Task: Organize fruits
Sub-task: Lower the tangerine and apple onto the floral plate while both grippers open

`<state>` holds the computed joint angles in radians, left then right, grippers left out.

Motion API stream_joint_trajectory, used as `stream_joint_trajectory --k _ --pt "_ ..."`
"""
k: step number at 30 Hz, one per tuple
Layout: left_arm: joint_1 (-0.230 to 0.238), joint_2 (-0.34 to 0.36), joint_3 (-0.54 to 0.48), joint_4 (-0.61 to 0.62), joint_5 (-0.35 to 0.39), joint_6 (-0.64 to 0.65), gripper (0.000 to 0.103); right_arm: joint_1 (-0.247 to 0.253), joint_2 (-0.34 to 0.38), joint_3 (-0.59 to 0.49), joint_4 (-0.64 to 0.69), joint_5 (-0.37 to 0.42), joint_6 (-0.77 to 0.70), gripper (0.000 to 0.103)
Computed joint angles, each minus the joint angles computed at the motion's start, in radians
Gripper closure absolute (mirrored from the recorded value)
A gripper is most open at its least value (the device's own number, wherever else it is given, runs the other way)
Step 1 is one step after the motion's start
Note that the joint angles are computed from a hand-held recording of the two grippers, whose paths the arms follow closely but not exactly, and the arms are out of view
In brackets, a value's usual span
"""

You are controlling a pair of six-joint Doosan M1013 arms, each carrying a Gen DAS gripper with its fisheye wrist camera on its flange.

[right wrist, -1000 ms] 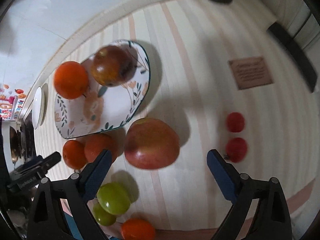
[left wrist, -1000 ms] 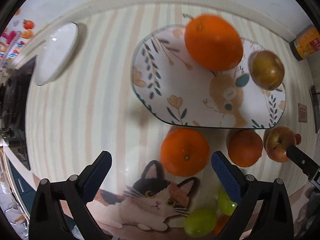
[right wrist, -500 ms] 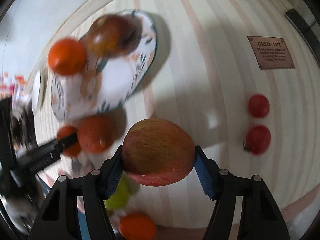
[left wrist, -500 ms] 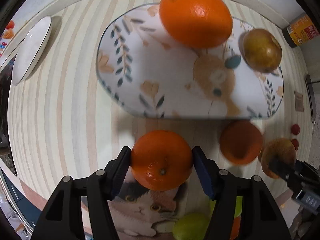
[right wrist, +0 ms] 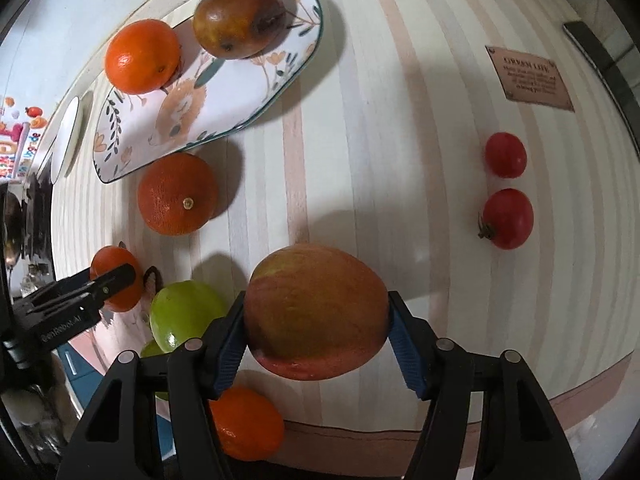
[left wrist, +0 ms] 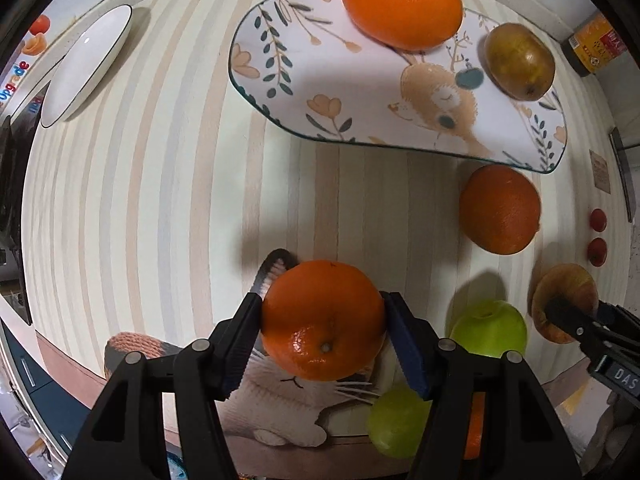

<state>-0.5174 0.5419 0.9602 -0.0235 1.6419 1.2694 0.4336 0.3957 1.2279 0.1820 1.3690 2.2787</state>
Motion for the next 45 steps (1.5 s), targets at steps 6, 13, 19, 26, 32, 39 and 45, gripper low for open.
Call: stream_joint_trajectory --k 6,13,19,26,32,39,45 --pt "0.026 0.009 -0.099 -0.023 0.01 0.034 0.043 -0.007 -0.009 -0.043 -0.008 -0.036 0.01 0.036" --pt "0.049 0.107 -0.324 -0.017 0.064 0.051 0.043 -0.002 0.106 -0.274 -0.073 0.009 -0.043 0.036" --pt "0.066 0.275 -0.566 -0.011 0.213 0.039 0.043 0.006 0.263 -0.497 -0.066 0.15 -0.084 0.036" --pt "0.091 0.413 -0.774 -0.065 0.376 -0.011 0.042 0.006 0.363 -0.631 -0.055 0.255 -0.091 0.036" --pt "0.099 0.444 -0.813 -0.1 0.419 -0.029 0.042 -0.004 0.385 -0.647 -0.006 0.269 -0.061 0.034" --pt "0.096 0.387 -0.71 -0.075 0.343 -0.006 0.012 -0.006 0.36 -0.637 -0.038 0.292 -0.067 0.011" --pt "0.09 0.31 -0.597 -0.035 0.261 0.001 0.011 0.014 0.336 -0.634 -0.157 0.333 -0.095 0.01"
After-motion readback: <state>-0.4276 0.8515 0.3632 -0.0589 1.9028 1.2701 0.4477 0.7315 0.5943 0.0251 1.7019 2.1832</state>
